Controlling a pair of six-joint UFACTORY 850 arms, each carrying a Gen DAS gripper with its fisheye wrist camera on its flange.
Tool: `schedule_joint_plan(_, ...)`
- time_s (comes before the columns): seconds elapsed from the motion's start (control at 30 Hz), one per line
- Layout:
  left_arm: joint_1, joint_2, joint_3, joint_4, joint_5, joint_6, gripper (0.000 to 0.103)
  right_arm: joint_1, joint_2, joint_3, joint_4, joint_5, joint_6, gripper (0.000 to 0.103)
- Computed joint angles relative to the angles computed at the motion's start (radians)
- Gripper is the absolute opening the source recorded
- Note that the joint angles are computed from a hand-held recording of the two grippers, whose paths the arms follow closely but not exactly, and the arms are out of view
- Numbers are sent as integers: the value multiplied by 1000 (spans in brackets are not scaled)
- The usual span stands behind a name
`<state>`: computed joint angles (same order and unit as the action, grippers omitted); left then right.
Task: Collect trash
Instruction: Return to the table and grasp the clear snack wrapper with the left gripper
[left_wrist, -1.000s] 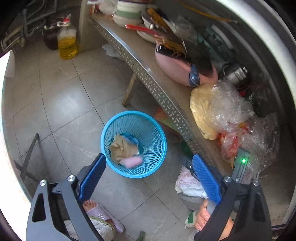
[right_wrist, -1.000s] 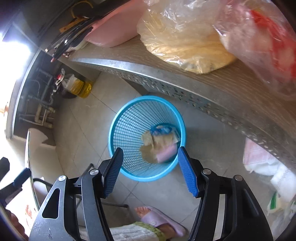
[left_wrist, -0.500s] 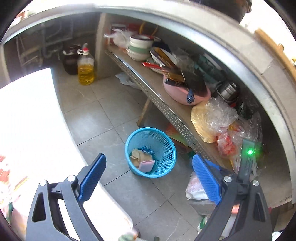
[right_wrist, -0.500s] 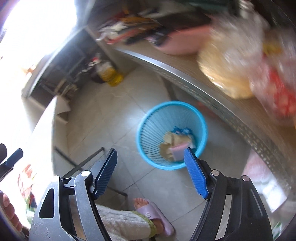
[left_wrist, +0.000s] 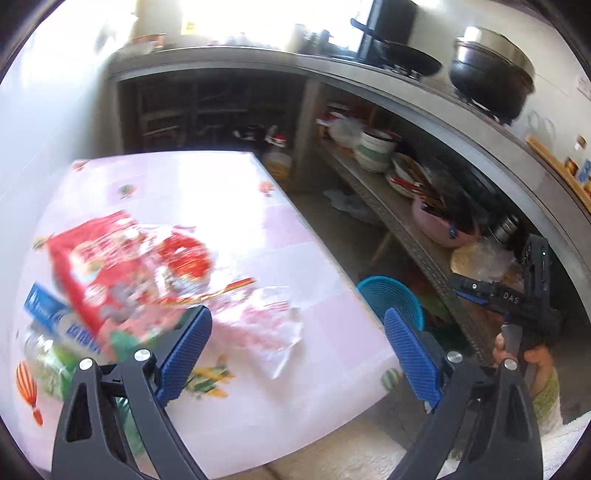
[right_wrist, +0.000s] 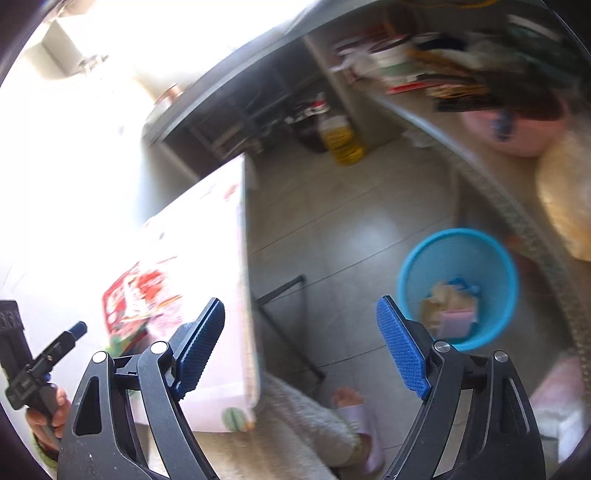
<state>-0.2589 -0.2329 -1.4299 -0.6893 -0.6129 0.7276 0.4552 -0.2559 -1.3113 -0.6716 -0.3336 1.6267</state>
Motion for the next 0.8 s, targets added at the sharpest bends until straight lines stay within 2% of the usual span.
schedule_joint_plan(0.17,55,18,42,-47,36,1,92,-8,-82,-104,306,73,-326,80)
schedule_joint_plan(0.3,78,9,39,-41,41,-16,92,4,-158,-209,496,50,-560,80)
schedule_joint_plan(0.4,84,-22,2,-13,19,-76,87,18,-209,-280,615,33,-712,80)
schedule_joint_plan(0.53,103,-106,-100,-10,-74,-158,77,51,-263,-362,639,-14,-806,80)
schedule_joint_plan(0.8,134,-303,-351,54,-241,-376,62,97,-379,-553,549,-107,-899,80)
